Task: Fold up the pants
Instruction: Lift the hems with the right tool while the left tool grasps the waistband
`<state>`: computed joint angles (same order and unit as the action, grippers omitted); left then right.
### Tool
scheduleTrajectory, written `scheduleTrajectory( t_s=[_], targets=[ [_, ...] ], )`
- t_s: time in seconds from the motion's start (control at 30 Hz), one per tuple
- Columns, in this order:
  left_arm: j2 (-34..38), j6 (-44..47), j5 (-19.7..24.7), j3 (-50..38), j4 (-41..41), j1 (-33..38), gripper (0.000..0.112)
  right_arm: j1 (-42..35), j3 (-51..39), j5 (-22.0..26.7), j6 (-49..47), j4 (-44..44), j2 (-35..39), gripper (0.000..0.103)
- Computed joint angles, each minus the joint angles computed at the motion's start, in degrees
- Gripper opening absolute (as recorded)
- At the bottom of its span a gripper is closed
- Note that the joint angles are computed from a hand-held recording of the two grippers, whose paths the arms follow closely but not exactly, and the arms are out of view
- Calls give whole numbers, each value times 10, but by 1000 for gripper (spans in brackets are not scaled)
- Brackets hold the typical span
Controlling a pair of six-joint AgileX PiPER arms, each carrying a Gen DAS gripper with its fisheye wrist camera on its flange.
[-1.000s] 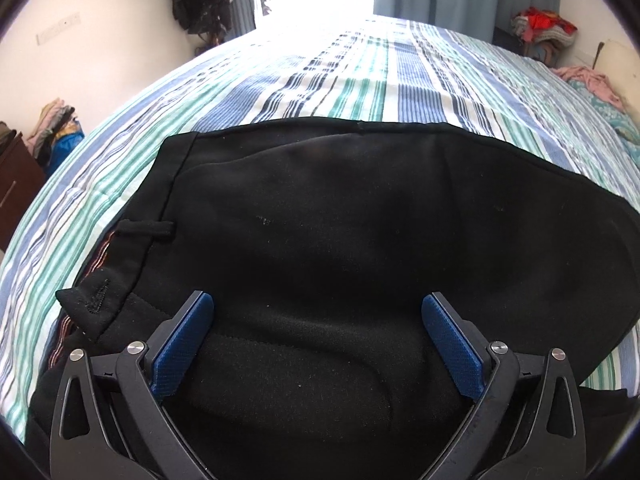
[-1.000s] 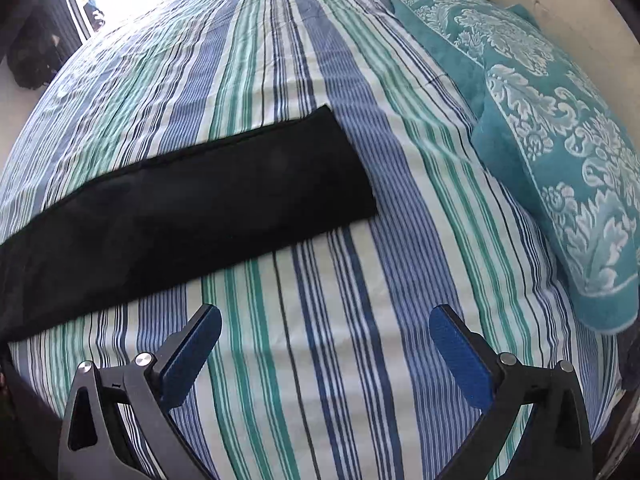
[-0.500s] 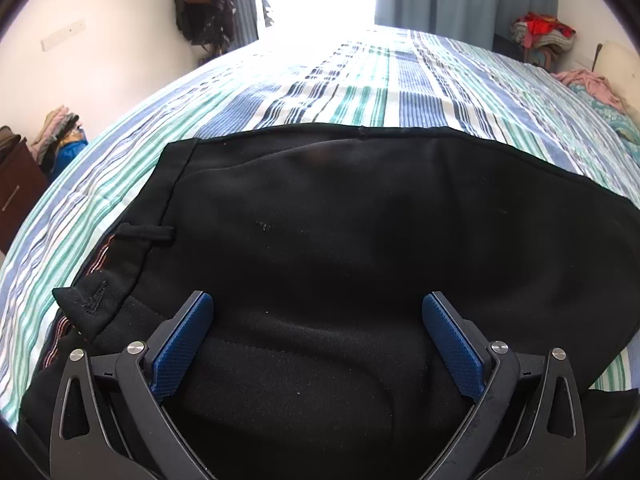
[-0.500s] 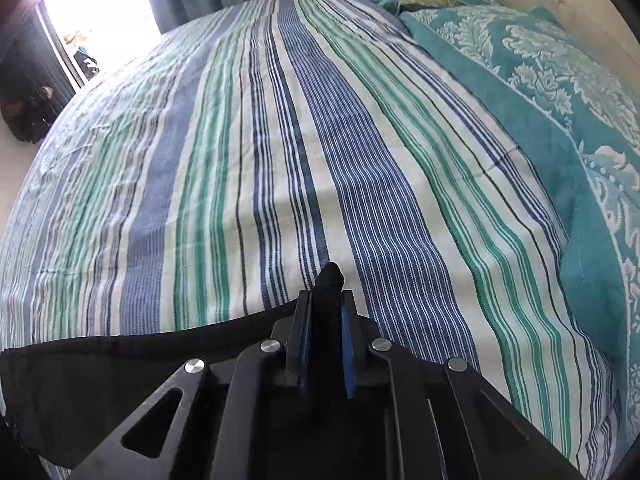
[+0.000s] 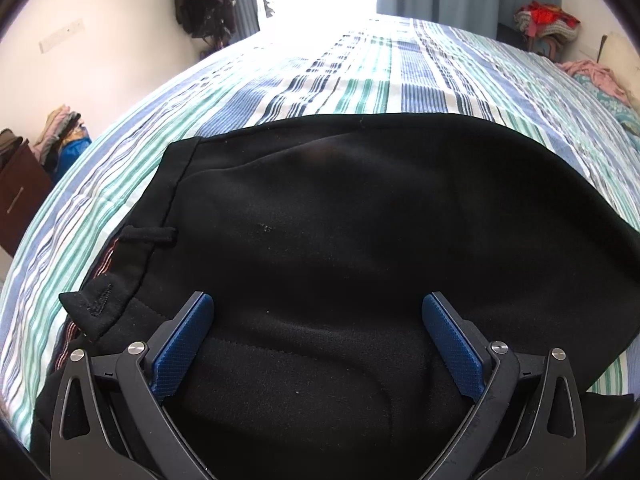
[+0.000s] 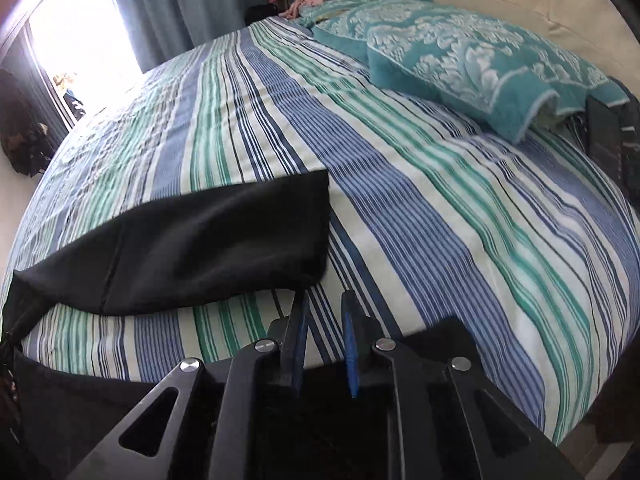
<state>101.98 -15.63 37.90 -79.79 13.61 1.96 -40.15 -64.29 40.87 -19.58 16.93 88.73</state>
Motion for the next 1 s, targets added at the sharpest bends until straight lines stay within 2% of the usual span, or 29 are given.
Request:
scheduleTrajectory(
  t_s=[0.03,0.1,0.13,0.17,0.2,0.3,0.33,0.4,0.5,0.57,0.6,0.63,0.7,0.77,0.83,0.9,1.0],
  targets=[
    [5,7,21,-15,-9,1,103,-20,22,1,-1,9,-19,52],
    [13,34,76,-53,-31,5,103,-67,50,-1,-17,59,-61,79],
    [12,47,104,-68,-45,7,102,-90,60,-2,-23,84,-90,81],
    [-1,50,114,-64,-55,10,102,-122,68,12,-51,130,-117,81],
    [-26,58,107,-42,-77,17,102,-148,64,44,-84,183,-125,82],
    [-118,127,84,52,-178,49,102,-199,44,198,-139,345,-83,82],
    [-145,148,88,78,-195,55,102,-201,52,221,-136,386,-65,82],
    [-202,180,93,133,-212,66,102,-164,62,208,-111,427,-34,82],
    [-271,215,109,190,-220,86,102,-88,45,128,-74,452,34,82],
    [-301,235,128,208,-218,101,102,-48,17,55,-30,432,78,79],
    [-306,242,139,209,-217,109,102,-34,12,16,-2,415,87,65],
    [-306,251,149,204,-218,118,102,-24,15,-21,26,399,87,40],
    [-303,262,163,191,-218,133,102,-22,18,-51,64,366,81,5],
    [-297,254,170,172,-222,144,102,-34,28,-35,17,400,56,5],
    [-273,254,188,138,-254,155,102,-51,41,2,-41,427,12,5],
    [-221,245,209,80,-283,146,102,-77,50,54,-76,444,-35,5],
    [-107,214,245,-55,-339,126,102,-117,45,138,-110,458,-94,5]
  ],
)
